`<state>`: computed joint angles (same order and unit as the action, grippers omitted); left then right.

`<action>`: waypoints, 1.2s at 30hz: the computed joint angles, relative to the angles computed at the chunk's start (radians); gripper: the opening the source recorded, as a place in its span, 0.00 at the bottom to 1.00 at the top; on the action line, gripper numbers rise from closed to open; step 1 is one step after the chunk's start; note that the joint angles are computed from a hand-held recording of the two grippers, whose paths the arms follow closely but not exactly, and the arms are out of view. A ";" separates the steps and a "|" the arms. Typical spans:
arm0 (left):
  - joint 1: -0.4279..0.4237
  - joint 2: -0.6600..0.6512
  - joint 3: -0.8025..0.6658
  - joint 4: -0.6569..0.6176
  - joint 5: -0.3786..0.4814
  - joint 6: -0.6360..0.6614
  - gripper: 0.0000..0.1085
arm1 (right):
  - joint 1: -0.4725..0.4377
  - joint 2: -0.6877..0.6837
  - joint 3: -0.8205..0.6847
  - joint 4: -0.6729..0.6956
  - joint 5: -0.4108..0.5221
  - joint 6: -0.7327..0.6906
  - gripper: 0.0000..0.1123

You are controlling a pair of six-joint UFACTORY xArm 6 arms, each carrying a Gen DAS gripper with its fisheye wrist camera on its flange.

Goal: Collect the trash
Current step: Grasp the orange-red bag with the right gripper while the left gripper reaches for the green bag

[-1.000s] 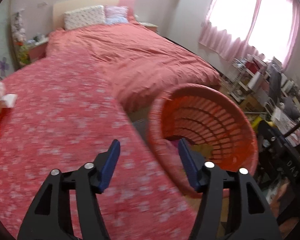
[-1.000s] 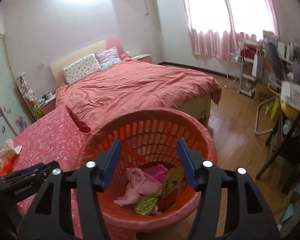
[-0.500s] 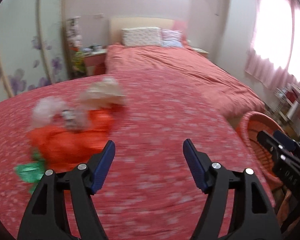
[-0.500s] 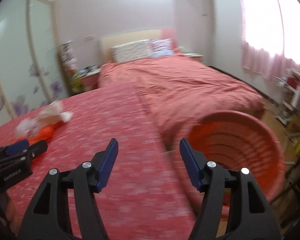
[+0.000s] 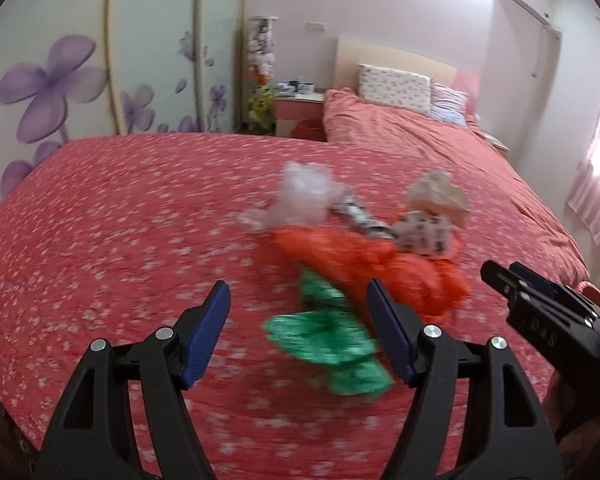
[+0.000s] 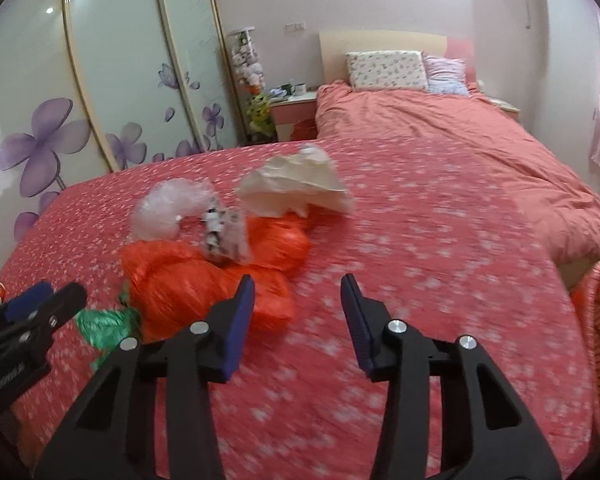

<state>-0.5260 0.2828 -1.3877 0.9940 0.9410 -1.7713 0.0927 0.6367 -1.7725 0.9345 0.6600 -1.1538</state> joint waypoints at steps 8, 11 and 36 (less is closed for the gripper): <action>0.034 -0.049 0.095 -0.007 -0.054 -0.058 0.64 | 0.045 0.135 -0.166 -0.202 0.058 0.225 0.36; 0.035 -0.059 0.112 -0.003 -0.065 -0.070 0.64 | 0.052 0.168 -0.189 -0.278 0.054 0.280 0.18; 0.063 0.086 -0.009 -0.139 -0.164 0.045 0.56 | -0.174 0.071 -0.091 -0.028 -0.023 0.048 0.05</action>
